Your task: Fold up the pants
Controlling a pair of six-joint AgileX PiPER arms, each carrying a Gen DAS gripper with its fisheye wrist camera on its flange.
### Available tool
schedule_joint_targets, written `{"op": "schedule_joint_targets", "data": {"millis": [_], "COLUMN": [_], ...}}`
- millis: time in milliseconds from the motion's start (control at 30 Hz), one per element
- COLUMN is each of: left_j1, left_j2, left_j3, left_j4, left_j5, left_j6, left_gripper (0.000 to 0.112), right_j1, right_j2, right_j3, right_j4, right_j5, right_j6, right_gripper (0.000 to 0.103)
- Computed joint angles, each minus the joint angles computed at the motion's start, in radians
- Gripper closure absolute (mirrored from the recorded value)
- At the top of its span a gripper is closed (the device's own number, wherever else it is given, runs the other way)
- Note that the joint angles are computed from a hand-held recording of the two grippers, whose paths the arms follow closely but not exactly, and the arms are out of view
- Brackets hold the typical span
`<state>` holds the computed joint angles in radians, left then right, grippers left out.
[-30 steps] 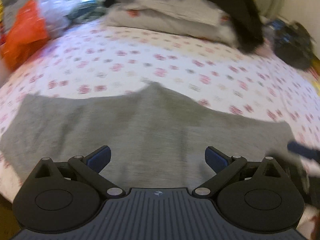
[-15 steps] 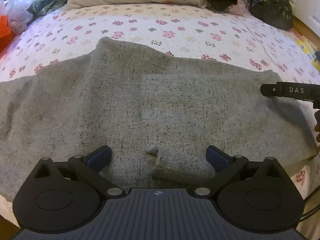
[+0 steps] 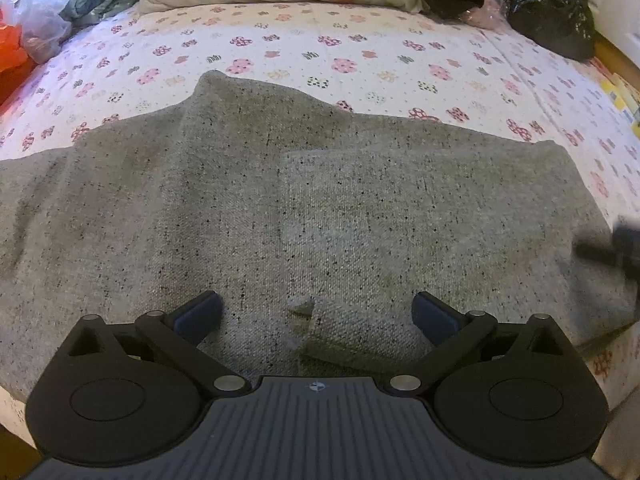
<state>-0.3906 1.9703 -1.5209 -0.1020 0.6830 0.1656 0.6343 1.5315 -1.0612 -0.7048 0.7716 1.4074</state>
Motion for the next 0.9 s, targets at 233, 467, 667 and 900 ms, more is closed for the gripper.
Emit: {"op": "schedule_joint_targets", "data": {"millis": [233,467,667,900], "left_j1": [0.023,0.153,0.346,0.536], "left_j2": [-0.04,-0.177,-0.28,-0.2], "left_j3": [0.055,0.137,0.161,0.021], "left_j4": [-0.063,-0.293,-0.471,-0.497], "left_j5": [-0.041,-0.074,-0.109,-0.027], "left_j6": [0.065,0.286,0.466,0.443], "left_gripper": [0.01,0.01,0.01,0.01], "right_j1": [0.141,0.171,0.206,0.191], "right_j2": [0.069,0.016,0.062,0.209], "right_j3": [-0.02,-0.058,-0.146,-0.327], "right_j4": [0.04,-0.034,-0.198,-0.1], "right_j5": [0.093,0.128,0.064,-0.031], "right_j6": [-0.022,0.017,0.031,-0.147], "right_gripper": [0.024,0.0,0.0,0.0]}}
